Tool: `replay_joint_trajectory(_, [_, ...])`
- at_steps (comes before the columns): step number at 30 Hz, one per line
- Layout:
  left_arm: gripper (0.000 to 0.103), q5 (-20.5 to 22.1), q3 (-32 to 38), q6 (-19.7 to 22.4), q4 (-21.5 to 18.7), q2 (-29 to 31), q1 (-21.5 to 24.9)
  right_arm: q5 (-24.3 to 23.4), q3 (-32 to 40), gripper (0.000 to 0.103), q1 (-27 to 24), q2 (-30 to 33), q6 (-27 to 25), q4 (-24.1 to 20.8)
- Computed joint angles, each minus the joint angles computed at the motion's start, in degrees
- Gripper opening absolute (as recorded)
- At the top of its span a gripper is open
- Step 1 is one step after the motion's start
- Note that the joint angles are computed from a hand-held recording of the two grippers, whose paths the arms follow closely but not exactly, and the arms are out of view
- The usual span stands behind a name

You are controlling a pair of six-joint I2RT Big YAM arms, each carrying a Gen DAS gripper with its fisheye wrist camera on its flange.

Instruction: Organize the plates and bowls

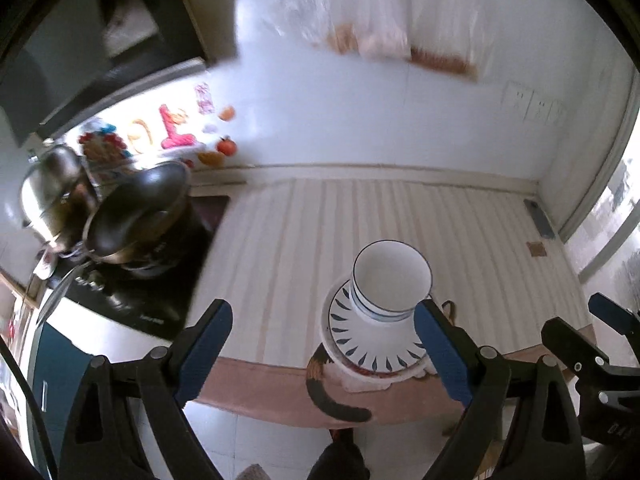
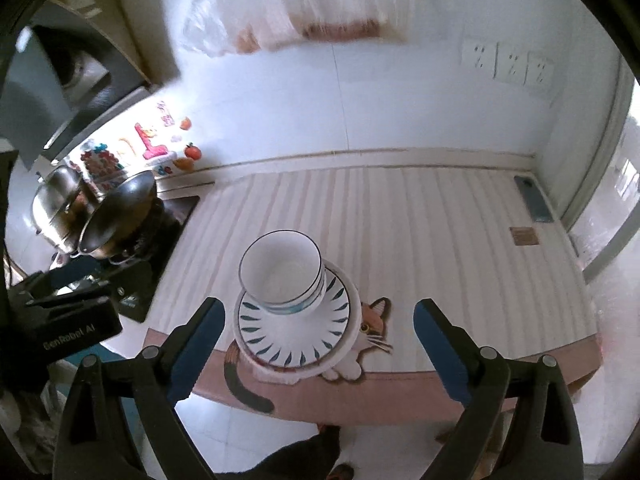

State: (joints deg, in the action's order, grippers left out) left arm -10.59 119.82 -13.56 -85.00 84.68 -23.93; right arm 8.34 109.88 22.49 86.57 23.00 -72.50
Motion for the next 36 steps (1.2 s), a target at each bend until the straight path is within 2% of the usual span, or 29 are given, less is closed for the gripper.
replay_joint_trajectory(4, [0.098, -1.4, -3.3, -2.1, -0.1, -5.7, -1.7, 4.9, -5.4, 0.098, 3.5, -7.2, 0.1, 1.8])
replay_joint_trajectory(9, [0.102, -1.8, -5.8, -3.6, -1.7, -11.6, -2.9, 13.4, -8.0, 0.099, 9.6, -14.5, 1.6, 0.5])
replay_joint_trajectory(16, [0.102, -3.6, -9.2, -4.5, -2.8, -18.1, -3.9, 26.1, -6.5, 0.099, 21.0, -18.9, 7.7, -6.0])
replay_joint_trajectory(18, [0.102, -3.9, -9.9, -4.3, -3.3, -19.4, -4.1, 28.2, -5.9, 0.1, 23.6, -19.1, 9.6, -7.7])
replay_joint_trajectory(20, [0.102, -5.0, -10.6, -3.6, -3.7, -20.7, -4.5, 29.8, -5.0, 0.1, 26.4, -19.1, 12.2, -9.7])
replay_joint_trajectory(26, [0.102, -4.1, -11.7, -2.3, -4.3, -23.1, -3.6, 34.4, -4.3, 0.1, 32.2, -18.5, 18.8, -13.8])
replay_joint_trajectory(36, [0.102, -4.2, -12.4, -1.1, -4.5, -25.1, -3.3, 35.7, -4.6, 0.1, 35.0, -18.5, 23.3, -15.5])
